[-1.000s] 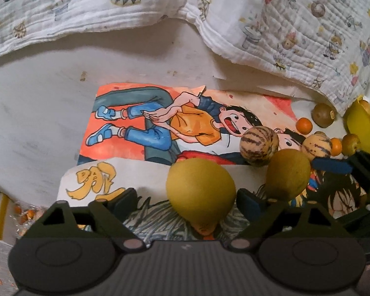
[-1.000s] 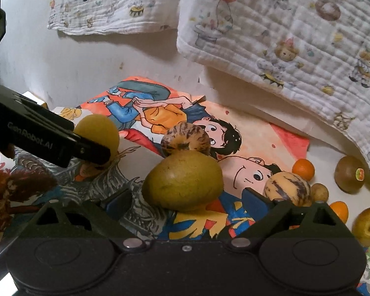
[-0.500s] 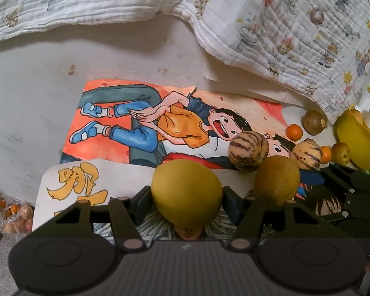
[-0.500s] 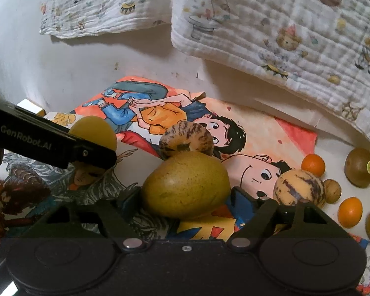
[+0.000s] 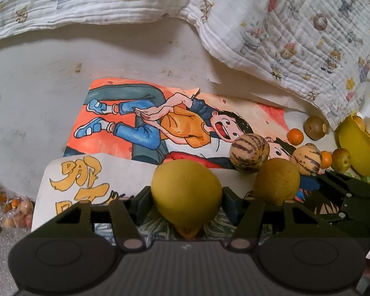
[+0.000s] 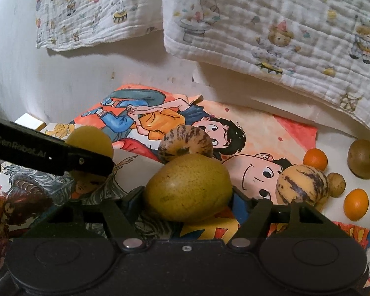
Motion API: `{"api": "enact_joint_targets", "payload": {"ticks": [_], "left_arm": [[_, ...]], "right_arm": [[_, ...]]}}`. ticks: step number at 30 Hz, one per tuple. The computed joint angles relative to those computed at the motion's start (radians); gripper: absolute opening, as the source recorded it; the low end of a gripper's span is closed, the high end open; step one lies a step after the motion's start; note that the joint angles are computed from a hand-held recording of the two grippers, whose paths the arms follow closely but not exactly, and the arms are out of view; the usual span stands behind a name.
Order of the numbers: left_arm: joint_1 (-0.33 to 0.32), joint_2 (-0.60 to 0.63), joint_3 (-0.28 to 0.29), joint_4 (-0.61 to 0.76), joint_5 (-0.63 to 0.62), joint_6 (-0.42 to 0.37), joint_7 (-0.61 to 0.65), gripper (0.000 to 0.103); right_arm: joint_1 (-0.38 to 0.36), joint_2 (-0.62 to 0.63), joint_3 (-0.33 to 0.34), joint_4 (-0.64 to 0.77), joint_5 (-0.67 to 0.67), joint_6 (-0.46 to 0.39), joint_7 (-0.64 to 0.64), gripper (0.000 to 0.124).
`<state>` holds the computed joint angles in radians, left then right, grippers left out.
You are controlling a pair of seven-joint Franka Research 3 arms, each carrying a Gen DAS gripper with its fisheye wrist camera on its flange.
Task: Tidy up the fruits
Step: 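Grasp the yellow round fruit with the left tool while the right tool grasps the large brown pear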
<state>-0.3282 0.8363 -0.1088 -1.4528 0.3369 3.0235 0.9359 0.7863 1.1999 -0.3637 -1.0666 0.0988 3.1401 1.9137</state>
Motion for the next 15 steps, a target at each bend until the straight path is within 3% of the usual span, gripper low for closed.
{"api": "enact_joint_targets", "payload": {"ticks": [11,15], "left_arm": [[-0.065,-0.092,0.067,-0.149,0.019,0.111,-0.086,0.064],[-0.129,-0.155,0.133,-0.246,0.026,0.175,-0.141,0.064]], "right_arm": [[0.046,-0.140,0.028,-0.274,0.102,0.192,-0.120,0.072],[0.063,-0.234,0.060,-0.435,0.144,0.288,-0.178,0.072]]}}
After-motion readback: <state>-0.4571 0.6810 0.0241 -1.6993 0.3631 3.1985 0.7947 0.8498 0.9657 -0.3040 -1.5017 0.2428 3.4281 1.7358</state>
